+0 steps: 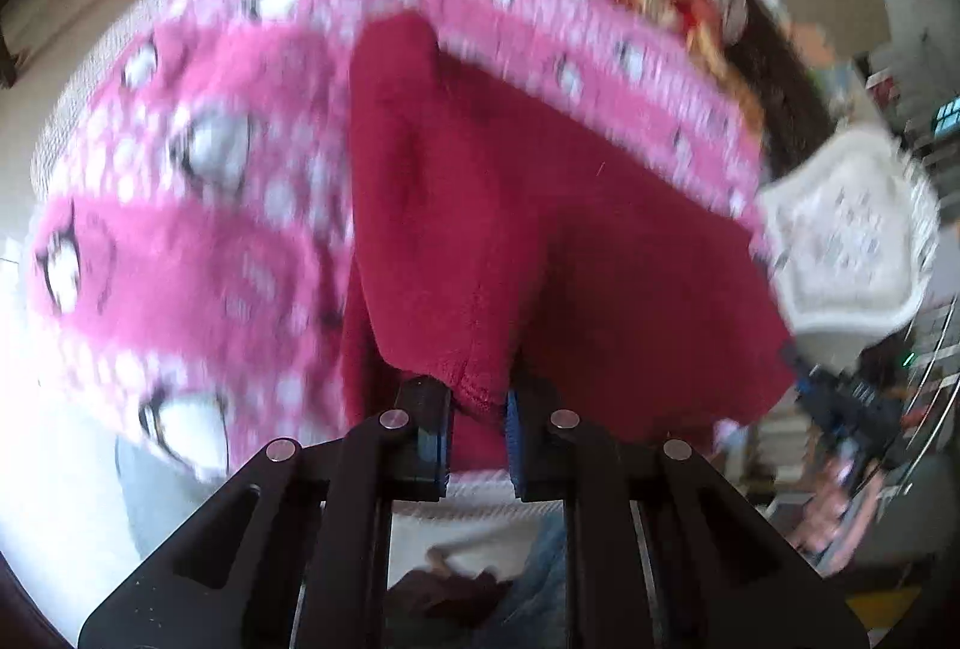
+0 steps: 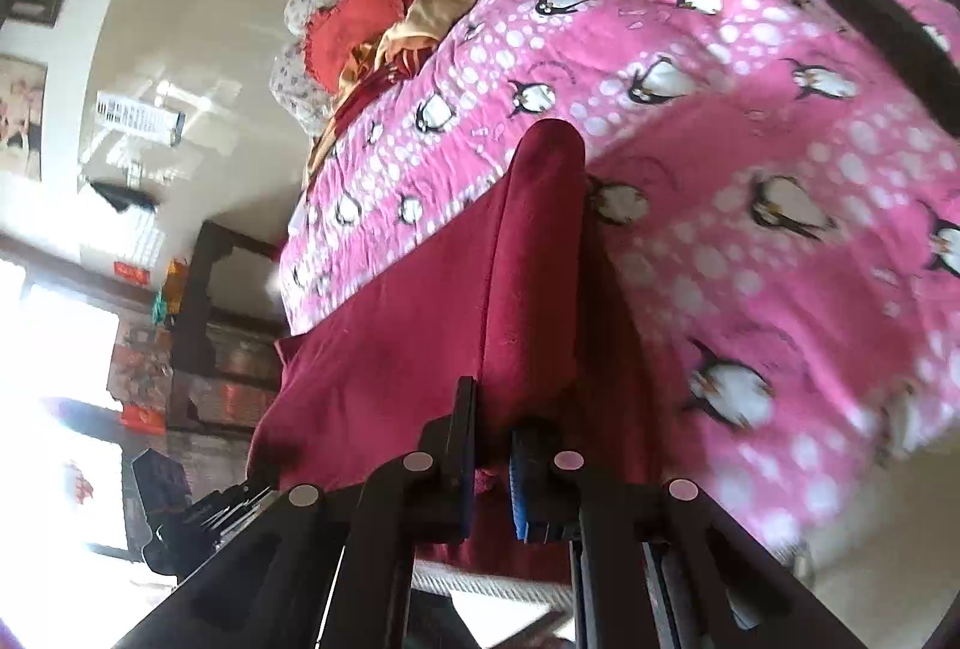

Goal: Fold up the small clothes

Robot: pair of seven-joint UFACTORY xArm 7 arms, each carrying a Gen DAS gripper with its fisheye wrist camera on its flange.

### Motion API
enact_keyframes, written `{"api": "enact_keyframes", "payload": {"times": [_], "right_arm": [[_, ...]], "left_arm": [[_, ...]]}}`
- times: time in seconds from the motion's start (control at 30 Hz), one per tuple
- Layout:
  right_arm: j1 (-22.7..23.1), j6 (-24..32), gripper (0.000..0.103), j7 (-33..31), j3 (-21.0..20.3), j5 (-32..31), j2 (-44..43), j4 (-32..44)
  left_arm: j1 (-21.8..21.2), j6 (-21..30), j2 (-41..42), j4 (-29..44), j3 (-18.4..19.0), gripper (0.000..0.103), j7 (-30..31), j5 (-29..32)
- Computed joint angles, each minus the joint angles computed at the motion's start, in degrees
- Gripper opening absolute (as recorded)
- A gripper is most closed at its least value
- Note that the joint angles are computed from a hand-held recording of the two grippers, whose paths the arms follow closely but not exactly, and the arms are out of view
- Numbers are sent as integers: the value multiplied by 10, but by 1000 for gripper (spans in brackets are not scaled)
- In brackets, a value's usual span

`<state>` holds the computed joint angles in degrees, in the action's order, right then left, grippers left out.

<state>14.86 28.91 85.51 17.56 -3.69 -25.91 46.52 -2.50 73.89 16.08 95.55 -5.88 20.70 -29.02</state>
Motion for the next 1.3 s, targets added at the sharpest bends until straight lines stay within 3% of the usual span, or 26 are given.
{"api": "enact_keyframes", "payload": {"times": [0.1,0.17,0.27,0.37,0.47,0.57,0.67,0.73,0.8,0.87,0.93,1.0,1.07,1.1,1.2,1.3], "right_arm": [[25,39,8,-15,0,18,11,-8],[41,38,8,-23,-8,40,38,-20],[44,18,8,-2,-7,47,41,-35],[37,50,8,-1,-2,20,30,-14],[53,104,8,-40,-14,32,71,21],[58,92,8,-8,-4,33,70,6],[51,136,8,29,17,-11,58,29],[57,158,8,19,12,-13,73,45],[68,167,8,-13,-9,17,94,42],[65,160,9,10,-5,7,88,46],[65,208,18,14,6,-23,86,80],[67,256,52,15,16,-49,88,119],[66,280,65,16,26,-84,92,158],[68,277,66,15,27,-93,93,167],[70,191,72,-13,14,-106,128,200],[81,93,73,-70,-7,-76,178,227]], "left_arm": [[-20,-61,-17,-78,3,13,9,46],[-23,-66,-9,-88,5,13,-12,55],[-15,-81,-36,-105,4,13,13,42],[-17,-80,-35,-110,6,13,22,54],[-15,-74,-25,-110,6,14,18,48],[-2,-75,-48,-123,8,14,39,19],[-12,-90,-56,-135,10,14,44,43],[-26,-87,-38,-126,7,14,18,70],[-22,-81,-42,-126,6,15,21,60],[-12,-69,-56,-126,9,18,45,43],[-1,-60,-73,-134,16,28,59,29],[7,-64,-83,-140,25,41,56,16],[16,-70,-85,-142,31,56,39,-14],[14,-76,-85,-143,30,58,24,-18],[16,-56,-54,-117,25,59,-6,-44],[20,-29,-24,-93,14,59,-5,-73]]}}
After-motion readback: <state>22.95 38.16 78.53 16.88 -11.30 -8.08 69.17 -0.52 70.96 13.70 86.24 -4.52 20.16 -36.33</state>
